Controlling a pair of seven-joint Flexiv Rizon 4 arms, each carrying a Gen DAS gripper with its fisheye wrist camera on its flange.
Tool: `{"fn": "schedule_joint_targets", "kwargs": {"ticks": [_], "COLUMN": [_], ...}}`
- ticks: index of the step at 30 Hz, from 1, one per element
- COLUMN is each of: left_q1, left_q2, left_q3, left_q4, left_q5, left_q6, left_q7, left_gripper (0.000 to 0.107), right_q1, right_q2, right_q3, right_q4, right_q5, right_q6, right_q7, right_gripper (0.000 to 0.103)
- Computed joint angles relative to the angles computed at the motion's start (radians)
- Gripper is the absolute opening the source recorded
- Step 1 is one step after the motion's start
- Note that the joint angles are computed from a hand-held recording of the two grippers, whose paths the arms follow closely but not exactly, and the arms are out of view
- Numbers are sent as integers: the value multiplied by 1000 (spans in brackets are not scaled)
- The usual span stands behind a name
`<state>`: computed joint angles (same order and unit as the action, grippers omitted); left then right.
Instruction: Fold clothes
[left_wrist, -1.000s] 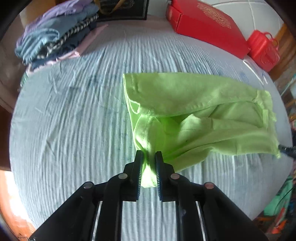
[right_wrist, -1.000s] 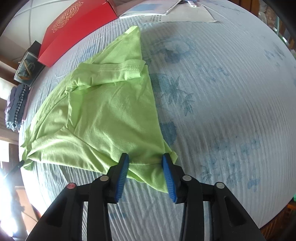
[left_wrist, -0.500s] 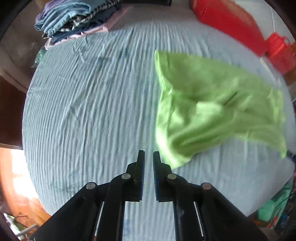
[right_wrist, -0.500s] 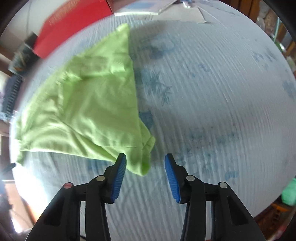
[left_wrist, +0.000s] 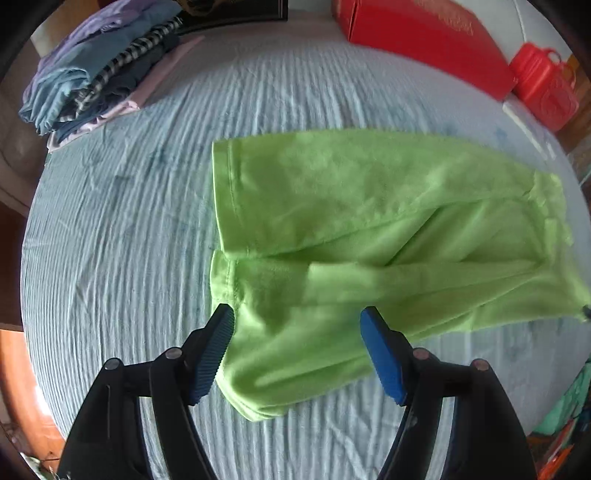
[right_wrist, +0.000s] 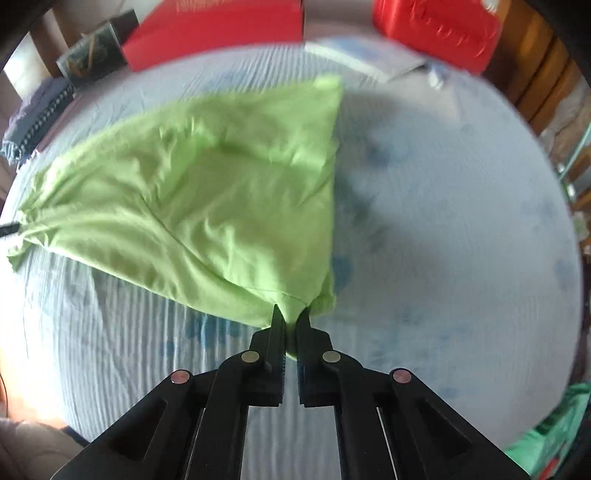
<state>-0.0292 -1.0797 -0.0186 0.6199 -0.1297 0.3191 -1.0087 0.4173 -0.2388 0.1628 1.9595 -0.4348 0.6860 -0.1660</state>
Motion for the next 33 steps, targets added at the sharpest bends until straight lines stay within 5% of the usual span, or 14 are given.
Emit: {"fn": "schedule_joint_targets", "kwargs": {"ticks": [2,7,11,17,23,27,30,33], "left_q1": [-10,6,31,18,-46,-126,-215,-309], "left_q2": [3,-2,47,102,266,350,414,460], "left_q3": [16,1,-45,-67,-82,-75,-40,5], "left_q4": [23,-30,26,136,482,674,802,864], "left_q5": [26,7,-65,-133,-185,-190,-151,-82], "left_q6": [13,-46,16,18,200,384,516,541], "left_q7": [8,9,2,-76,-212,-344,-532,-784], "left_gripper": [77,77,77,77,77,77,77,77], "right_q1": [-6,-25,-40,-85,-161,-257,-340,-425], "right_q2": [29,61,133,51,-72,-121,-141,-157], "right_q3": [15,31,14,-12,-8,34,81,121], "right_q4": [4,42,119,11,-101,-150,-181,-227], "right_q5": [60,170,48,44,174,308,437,559], "right_q6": [-98,-85,123,224,304,317,316,265], "right_q7": [-23,-14,140,-72,-470,-873,-1184,-1472], "right_gripper": [4,23,23,23,26,28,28,36]}}
